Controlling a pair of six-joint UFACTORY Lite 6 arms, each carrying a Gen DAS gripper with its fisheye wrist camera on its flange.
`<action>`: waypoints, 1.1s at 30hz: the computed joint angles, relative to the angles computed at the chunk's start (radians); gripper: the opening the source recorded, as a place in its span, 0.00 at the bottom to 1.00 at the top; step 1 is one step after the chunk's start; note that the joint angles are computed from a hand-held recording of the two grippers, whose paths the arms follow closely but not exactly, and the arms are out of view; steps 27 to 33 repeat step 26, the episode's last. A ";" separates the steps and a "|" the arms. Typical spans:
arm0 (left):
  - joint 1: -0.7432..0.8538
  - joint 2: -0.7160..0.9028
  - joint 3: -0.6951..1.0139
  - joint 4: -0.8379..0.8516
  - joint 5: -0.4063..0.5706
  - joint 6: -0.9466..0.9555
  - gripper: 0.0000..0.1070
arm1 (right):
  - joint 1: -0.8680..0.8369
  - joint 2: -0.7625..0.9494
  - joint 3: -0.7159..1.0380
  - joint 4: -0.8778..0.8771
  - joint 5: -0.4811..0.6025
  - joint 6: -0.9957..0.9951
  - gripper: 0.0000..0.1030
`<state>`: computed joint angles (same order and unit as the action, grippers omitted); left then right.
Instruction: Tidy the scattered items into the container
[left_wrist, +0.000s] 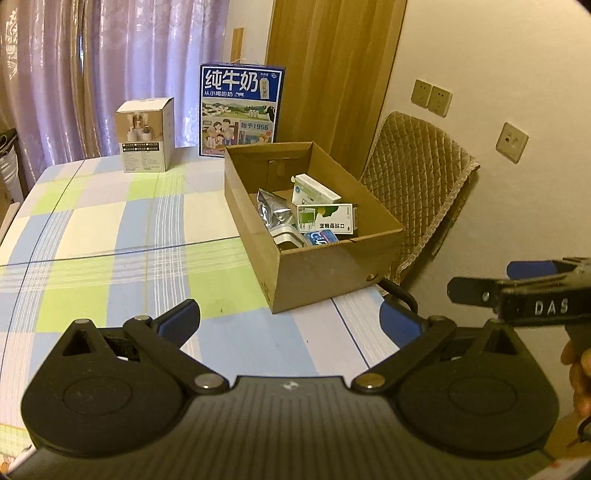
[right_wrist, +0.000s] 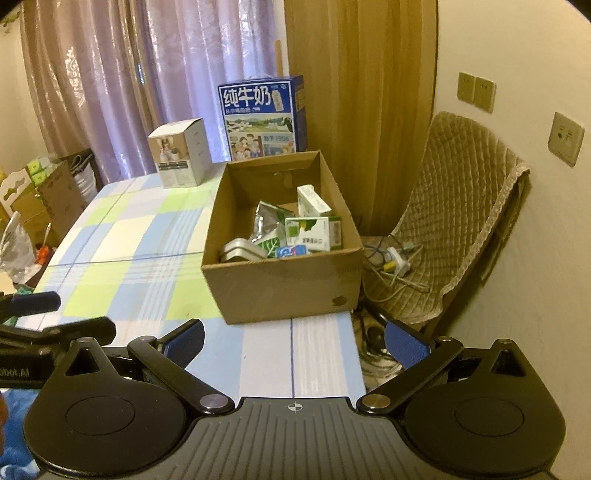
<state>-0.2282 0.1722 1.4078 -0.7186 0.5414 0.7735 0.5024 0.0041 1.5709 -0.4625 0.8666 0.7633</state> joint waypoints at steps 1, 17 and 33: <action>0.002 -0.010 -0.005 -0.002 0.005 -0.004 0.95 | 0.013 -0.009 -0.005 -0.009 0.007 0.014 0.98; -0.016 -0.046 -0.030 0.049 -0.038 -0.080 0.95 | 0.113 -0.037 0.007 -0.087 0.083 0.084 0.98; -0.012 -0.055 -0.056 0.010 -0.051 -0.035 0.95 | 0.115 -0.049 -0.010 -0.093 0.081 0.100 0.98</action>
